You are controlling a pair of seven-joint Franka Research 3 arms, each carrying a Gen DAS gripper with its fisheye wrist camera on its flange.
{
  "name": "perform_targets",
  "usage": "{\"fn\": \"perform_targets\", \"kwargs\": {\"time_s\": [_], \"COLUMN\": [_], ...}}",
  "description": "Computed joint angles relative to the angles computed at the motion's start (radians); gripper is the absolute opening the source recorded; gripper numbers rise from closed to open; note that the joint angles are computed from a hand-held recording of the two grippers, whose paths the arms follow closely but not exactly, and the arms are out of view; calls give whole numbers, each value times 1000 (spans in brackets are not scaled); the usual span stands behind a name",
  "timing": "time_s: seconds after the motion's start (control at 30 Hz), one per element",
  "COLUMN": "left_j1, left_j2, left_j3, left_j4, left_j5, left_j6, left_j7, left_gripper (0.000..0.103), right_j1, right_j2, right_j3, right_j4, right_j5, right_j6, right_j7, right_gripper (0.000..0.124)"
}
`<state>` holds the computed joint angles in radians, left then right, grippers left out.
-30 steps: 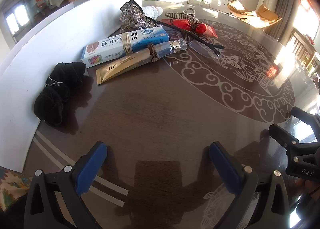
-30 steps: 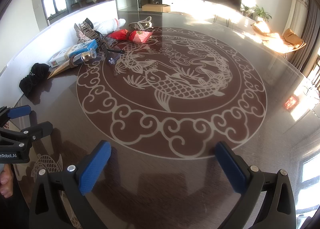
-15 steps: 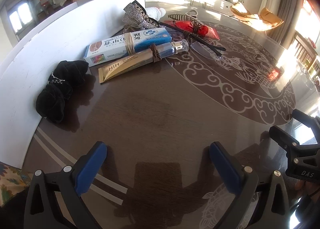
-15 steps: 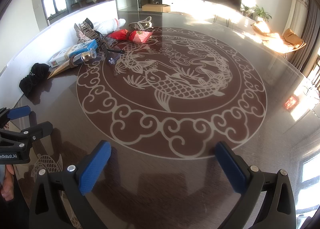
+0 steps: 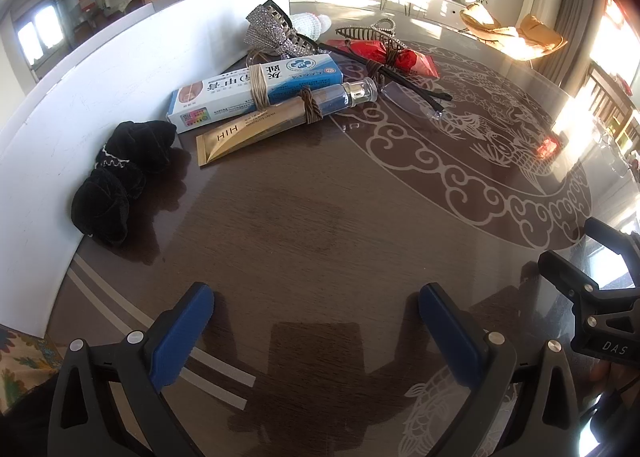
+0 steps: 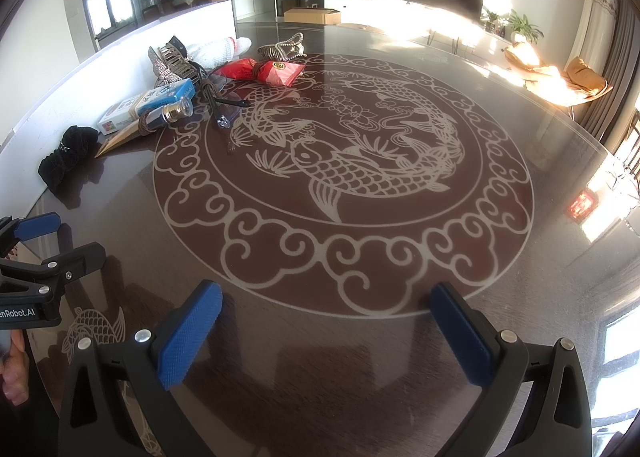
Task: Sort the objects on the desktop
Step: 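Bring both tools back over the remaining items on the table, then lower the left gripper onto the black cloth bag and close it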
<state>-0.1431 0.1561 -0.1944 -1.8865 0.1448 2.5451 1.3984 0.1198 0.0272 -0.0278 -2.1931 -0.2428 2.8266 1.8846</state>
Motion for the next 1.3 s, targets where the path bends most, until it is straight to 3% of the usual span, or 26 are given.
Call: {"fn": "perform_targets", "kwargs": {"time_s": [0.03, 0.17, 0.23, 0.33, 0.43, 0.57, 0.63, 0.77, 0.87, 1.03, 1.3], "left_j1": [-8, -43, -33, -6, 21, 9, 24, 43, -17, -39, 35], "left_j2": [-3, -35, -6, 66, 137, 204, 222, 190, 161, 208, 296], "left_j3": [11, 89, 98, 94, 77, 87, 71, 10, 53, 86, 49], "left_j4": [-1, -17, 36, 132, 216, 295, 307, 263, 228, 313, 426], "left_j5": [46, 452, 545, 502, 378, 358, 312, 201, 290, 330, 151], "left_j6": [8, 123, 101, 25, -49, -107, -78, -48, -26, -120, -142], "left_j7": [-38, -410, -488, -470, -407, -395, -347, -130, -190, -279, -208], "left_gripper": [103, 103, 103, 103, 103, 103, 103, 103, 103, 103, 103], "right_j1": [0, 0, 0, 0, 0, 0, 0, 0, 0, 0, 1], "right_j2": [0, 0, 0, 0, 0, 0, 0, 0, 0, 1, 2], "right_j3": [0, 0, 0, 0, 0, 0, 0, 0, 0, 0, -1], "right_j4": [0, 0, 0, 0, 0, 0, 0, 0, 0, 1, 1], "right_j5": [0, 0, 1, 1, 1, 1, 1, 1, 1, 2, 3], "right_j6": [0, 0, 0, 0, 0, 0, 0, 0, 0, 1, 1], "right_j7": [0, 0, -1, -1, -1, -1, -1, -1, -1, -2, -3], "right_gripper": [103, 103, 103, 103, 103, 103, 103, 103, 103, 103, 103]}}
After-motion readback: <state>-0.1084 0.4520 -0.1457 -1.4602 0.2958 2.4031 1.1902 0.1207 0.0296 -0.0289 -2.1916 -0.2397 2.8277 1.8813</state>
